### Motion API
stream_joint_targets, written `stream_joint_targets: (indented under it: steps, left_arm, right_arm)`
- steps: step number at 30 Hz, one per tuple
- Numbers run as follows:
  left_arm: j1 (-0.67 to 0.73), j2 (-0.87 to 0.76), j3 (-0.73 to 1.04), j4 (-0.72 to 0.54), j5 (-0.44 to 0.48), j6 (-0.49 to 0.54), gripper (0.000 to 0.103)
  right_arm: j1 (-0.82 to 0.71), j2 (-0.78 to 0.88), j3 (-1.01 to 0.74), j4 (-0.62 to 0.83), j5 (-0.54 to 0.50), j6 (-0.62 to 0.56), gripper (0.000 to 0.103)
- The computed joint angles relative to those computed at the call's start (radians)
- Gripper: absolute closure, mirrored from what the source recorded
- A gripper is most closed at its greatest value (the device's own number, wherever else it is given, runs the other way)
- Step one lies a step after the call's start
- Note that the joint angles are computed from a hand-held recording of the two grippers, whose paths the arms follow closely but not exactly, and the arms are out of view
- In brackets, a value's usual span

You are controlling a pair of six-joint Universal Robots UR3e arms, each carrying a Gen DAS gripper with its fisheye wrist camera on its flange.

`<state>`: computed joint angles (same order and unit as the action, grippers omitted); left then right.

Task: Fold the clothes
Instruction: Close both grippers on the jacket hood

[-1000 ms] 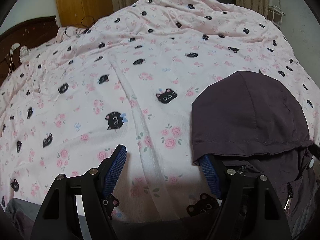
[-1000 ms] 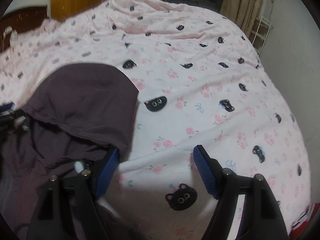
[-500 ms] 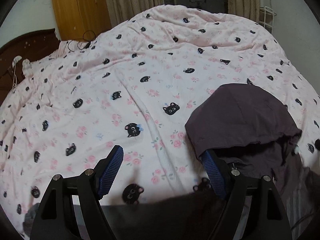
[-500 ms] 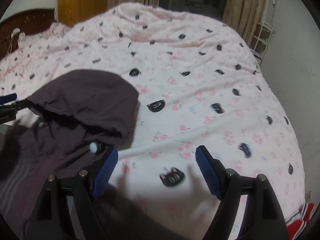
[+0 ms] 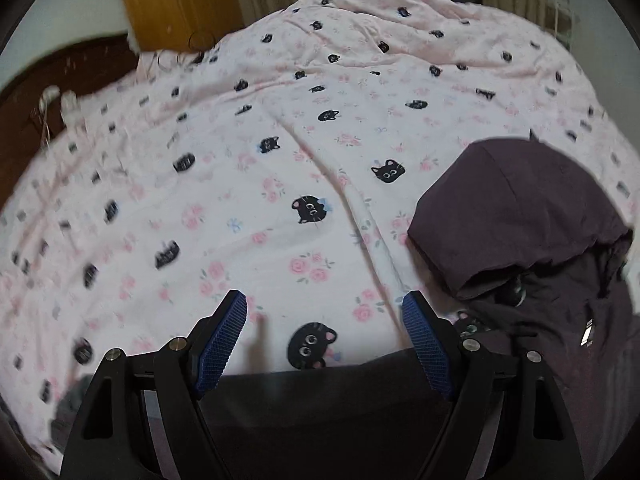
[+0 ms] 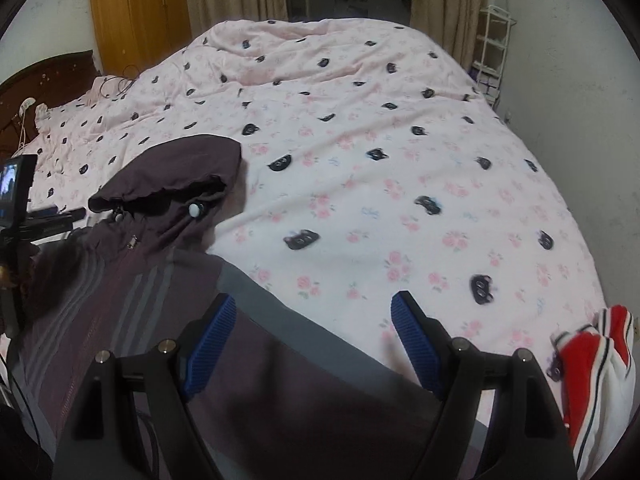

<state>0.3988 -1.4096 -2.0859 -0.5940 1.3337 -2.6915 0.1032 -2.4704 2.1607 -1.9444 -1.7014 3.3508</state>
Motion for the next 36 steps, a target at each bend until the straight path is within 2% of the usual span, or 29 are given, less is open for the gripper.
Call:
stream_joint_targets:
  steps: [3, 5, 8, 10, 12, 15, 18, 24, 27, 28, 30, 31, 33, 34, 35, 36]
  left_arm:
    - [0.092, 0.026, 0.048, -0.087, -0.141, -0.027, 0.026]
    - [0.144, -0.008, 0.127, -0.175, -0.236, -0.052, 0.026]
    - [0.169, -0.190, 0.368, -0.447, -0.351, -0.060, 0.026]
    - [0.162, -0.332, 0.548, -0.665, -0.434, -0.044, 0.026]
    - [0.122, -0.435, 0.671, -0.752, -0.438, -0.059, 0.026]
    - [0.031, -0.532, 0.773, -0.740, -0.327, -0.111, 0.026]
    - [-0.022, -0.589, 0.813, -0.731, -0.285, -0.144, 0.026]
    - [-0.073, -0.624, 0.800, -0.642, -0.272, -0.196, 0.025]
    - [-0.088, -0.621, 0.802, -0.634, -0.286, -0.190, 0.027]
    - [-0.094, -0.620, 0.802, -0.630, -0.285, -0.187, 0.029]
    - [-0.104, -0.616, 0.802, -0.623, -0.278, -0.183, 0.047]
    - [-0.103, -0.618, 0.808, -0.629, -0.277, -0.181, 0.054]
    - [-0.097, -0.620, 0.819, -0.648, -0.285, -0.174, 0.082]
    - [-0.093, -0.623, 0.829, -0.673, -0.306, -0.160, 0.090]
    - [-0.088, -0.627, 0.839, -0.700, -0.326, -0.145, 0.103]
    - [-0.084, -0.631, 0.850, -0.727, -0.347, -0.130, 0.103]
  right_arm:
    - [-0.039, 0.108, -0.040, -0.077, 0.083, -0.048, 0.021]
    - [-0.145, 0.186, -0.069, -0.107, 0.244, -0.113, 0.021]
    - [-0.278, 0.363, -0.134, -0.138, 0.495, -0.182, 0.021]
    - [-0.317, 0.470, -0.173, -0.160, 0.596, -0.191, 0.021]
    - [-0.344, 0.601, -0.226, -0.181, 0.694, -0.193, 0.021]
    - [-0.350, 0.769, -0.306, -0.220, 0.743, -0.173, 0.021]
    - [-0.364, 0.887, -0.357, -0.261, 0.754, -0.135, 0.021]
    - [-0.378, 1.058, -0.434, -0.295, 0.804, -0.127, 0.022]
    - [-0.366, 1.112, -0.468, -0.302, 0.827, -0.135, 0.031]
    - [-0.362, 1.127, -0.481, -0.297, 0.834, -0.141, 0.042]
    - [-0.349, 1.158, -0.509, -0.272, 0.864, -0.162, 0.063]
    - [-0.340, 1.168, -0.523, -0.263, 0.862, -0.167, 0.066]
    - [-0.319, 1.182, -0.544, -0.270, 0.838, -0.167, 0.069]
    - [-0.309, 1.188, -0.554, -0.273, 0.827, -0.166, 0.072]
    - [-0.304, 1.190, -0.556, -0.279, 0.821, -0.164, 0.076]
    - [-0.300, 1.191, -0.559, -0.285, 0.814, -0.162, 0.080]
